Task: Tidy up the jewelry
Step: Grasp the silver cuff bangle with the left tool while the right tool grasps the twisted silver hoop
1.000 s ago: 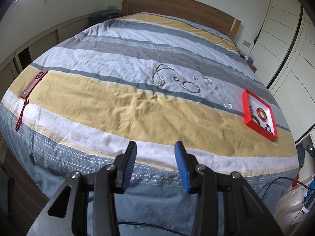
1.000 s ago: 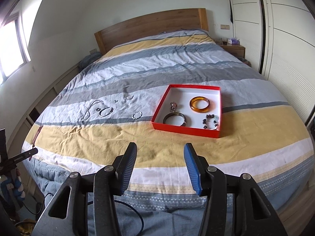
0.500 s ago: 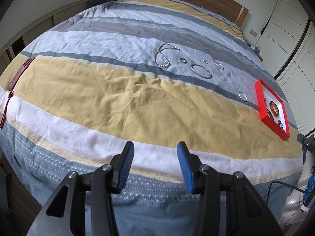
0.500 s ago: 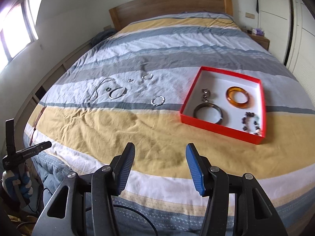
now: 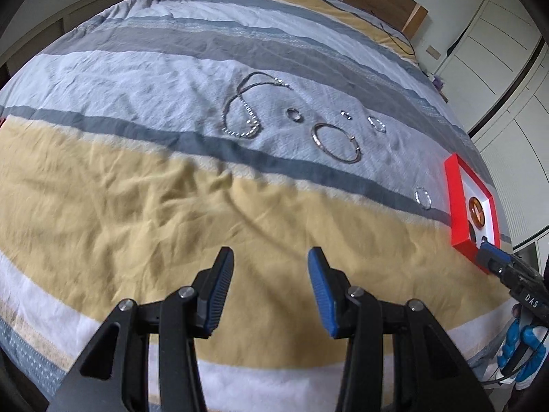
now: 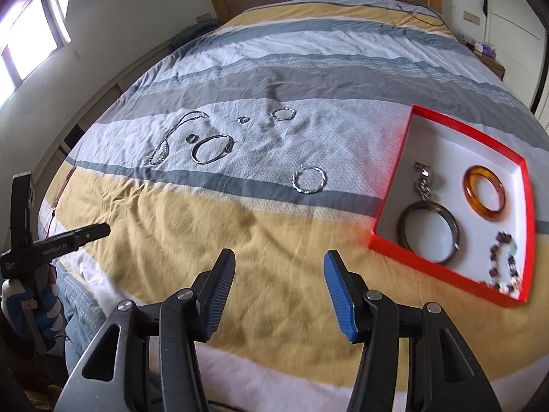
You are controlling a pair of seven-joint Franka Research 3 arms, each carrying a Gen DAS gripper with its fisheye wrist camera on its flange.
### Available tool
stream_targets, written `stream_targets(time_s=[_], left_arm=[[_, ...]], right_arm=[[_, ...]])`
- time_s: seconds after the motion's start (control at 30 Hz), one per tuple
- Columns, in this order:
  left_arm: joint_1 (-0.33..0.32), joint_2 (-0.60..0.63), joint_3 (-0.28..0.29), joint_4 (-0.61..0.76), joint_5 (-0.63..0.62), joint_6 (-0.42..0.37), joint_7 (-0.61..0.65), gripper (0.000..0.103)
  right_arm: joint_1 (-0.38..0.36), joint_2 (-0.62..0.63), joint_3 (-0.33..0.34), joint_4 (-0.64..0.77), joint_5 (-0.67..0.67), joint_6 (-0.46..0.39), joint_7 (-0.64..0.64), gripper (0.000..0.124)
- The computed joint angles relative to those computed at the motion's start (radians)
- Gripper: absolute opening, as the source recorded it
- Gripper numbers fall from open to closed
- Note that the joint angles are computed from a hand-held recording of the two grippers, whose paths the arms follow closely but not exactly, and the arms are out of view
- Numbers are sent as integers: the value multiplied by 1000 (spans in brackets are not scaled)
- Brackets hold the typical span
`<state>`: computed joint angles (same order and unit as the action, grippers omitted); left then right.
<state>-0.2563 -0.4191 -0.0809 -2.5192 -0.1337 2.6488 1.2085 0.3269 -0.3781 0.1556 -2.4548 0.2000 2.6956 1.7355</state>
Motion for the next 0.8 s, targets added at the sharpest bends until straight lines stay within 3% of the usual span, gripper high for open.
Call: stream_targets(time_s=[0.27, 0.37, 0.8], left_arm=[[21, 287, -30, 264, -33, 41, 60, 43], [48, 365, -52, 339, -46, 36, 63, 43], [108, 553, -112, 507, 100, -36, -41, 43]], right_arm=[[-22, 201, -3, 174, -79, 20, 1, 54], [-24, 269, -10, 240, -129, 7, 18, 62], [10, 464, -68, 419, -217, -109, 62, 62]])
